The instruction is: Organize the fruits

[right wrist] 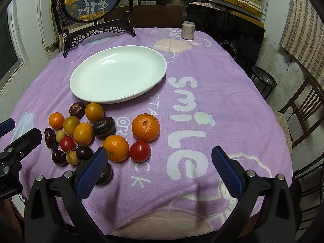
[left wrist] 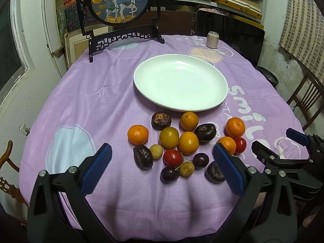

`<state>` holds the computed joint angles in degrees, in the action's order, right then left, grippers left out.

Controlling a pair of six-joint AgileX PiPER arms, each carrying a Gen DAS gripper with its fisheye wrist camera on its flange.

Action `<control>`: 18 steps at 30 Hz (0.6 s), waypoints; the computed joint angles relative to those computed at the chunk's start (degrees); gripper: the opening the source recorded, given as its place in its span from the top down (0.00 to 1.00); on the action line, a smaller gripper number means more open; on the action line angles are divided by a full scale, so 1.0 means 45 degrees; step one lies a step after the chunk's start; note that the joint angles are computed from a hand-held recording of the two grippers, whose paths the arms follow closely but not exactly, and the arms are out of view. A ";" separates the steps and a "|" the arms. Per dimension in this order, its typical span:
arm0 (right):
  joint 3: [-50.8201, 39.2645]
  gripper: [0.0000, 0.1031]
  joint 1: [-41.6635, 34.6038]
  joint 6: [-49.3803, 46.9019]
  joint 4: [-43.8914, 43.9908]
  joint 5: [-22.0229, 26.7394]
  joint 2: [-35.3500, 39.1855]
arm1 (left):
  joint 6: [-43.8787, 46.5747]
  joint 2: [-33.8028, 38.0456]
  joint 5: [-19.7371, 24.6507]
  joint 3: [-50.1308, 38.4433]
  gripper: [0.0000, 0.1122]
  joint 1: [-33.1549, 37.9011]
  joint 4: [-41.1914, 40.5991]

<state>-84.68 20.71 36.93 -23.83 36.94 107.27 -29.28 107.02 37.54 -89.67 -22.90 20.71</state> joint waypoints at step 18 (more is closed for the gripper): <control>-0.0020 0.01 -0.0006 0.0036 -0.0036 0.0018 0.0011 | 0.0097 -0.0003 0.0062 -0.0031 0.10 0.0006 -0.0134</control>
<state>-84.77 20.69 37.09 -23.99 37.02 107.32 -28.84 107.01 37.82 -89.81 -22.87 20.11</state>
